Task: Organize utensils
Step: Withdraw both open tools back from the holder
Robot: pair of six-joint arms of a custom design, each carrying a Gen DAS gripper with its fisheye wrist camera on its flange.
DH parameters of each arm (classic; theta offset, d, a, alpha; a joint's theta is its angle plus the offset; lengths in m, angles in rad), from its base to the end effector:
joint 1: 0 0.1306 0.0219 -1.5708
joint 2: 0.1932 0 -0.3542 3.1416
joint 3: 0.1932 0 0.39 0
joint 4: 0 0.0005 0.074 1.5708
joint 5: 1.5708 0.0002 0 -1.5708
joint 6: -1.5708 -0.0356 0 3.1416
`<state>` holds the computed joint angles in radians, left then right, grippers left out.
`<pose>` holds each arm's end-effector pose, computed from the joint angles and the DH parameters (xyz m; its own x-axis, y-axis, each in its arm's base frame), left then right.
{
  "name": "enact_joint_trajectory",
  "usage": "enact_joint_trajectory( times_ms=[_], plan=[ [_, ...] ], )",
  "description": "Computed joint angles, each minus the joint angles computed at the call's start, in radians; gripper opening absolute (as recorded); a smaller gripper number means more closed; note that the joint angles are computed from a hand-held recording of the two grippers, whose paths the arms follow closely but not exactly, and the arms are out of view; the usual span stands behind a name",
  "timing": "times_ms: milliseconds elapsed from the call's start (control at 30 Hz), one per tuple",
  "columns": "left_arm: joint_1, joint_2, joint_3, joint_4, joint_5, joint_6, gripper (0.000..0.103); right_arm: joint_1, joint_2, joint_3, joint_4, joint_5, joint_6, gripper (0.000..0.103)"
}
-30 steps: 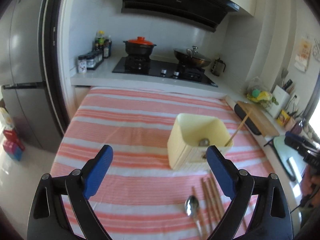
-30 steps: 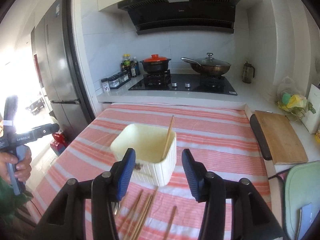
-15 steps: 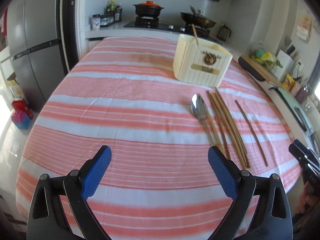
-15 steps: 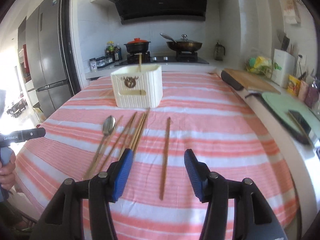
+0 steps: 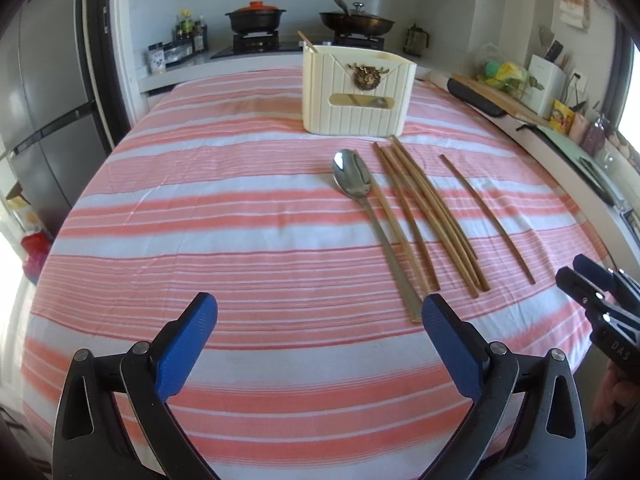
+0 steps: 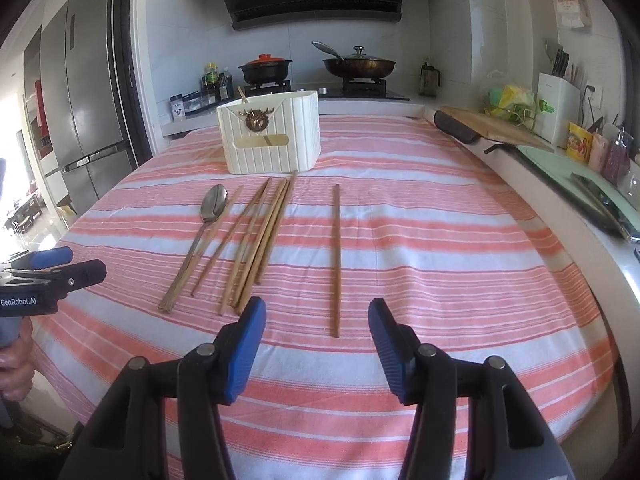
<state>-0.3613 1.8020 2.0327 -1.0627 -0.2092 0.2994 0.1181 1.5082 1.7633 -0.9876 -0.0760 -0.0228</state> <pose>0.5829 -0.2129 0.4620 -0.7242 -0.0348 -0.6887 0.0014 0.9987 -0.0519 0.5228 0.0642 0.5068 -0.6679 -0.0563 -0.7422 -0.1583 0.9851 0.0677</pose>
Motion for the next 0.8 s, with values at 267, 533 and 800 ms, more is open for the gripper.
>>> enact_joint_trajectory(
  times_ms=[267, 533, 800],
  plan=[
    [0.015, 0.019, 0.016, -0.018, -0.060, 0.049, 0.102, -0.032, 0.037, 0.036, -0.043, 0.027, 0.005, 0.055],
    [0.016, 0.056, 0.042, -0.067, -0.090, 0.072, 0.102, -0.077, 0.105, 0.111, -0.111, 0.054, -0.018, 0.055],
    [0.024, 0.083, 0.081, -0.116, -0.110, 0.077, 0.102, -0.107, 0.341, 0.430, -0.264, 0.023, 0.090, 0.055]
  ],
)
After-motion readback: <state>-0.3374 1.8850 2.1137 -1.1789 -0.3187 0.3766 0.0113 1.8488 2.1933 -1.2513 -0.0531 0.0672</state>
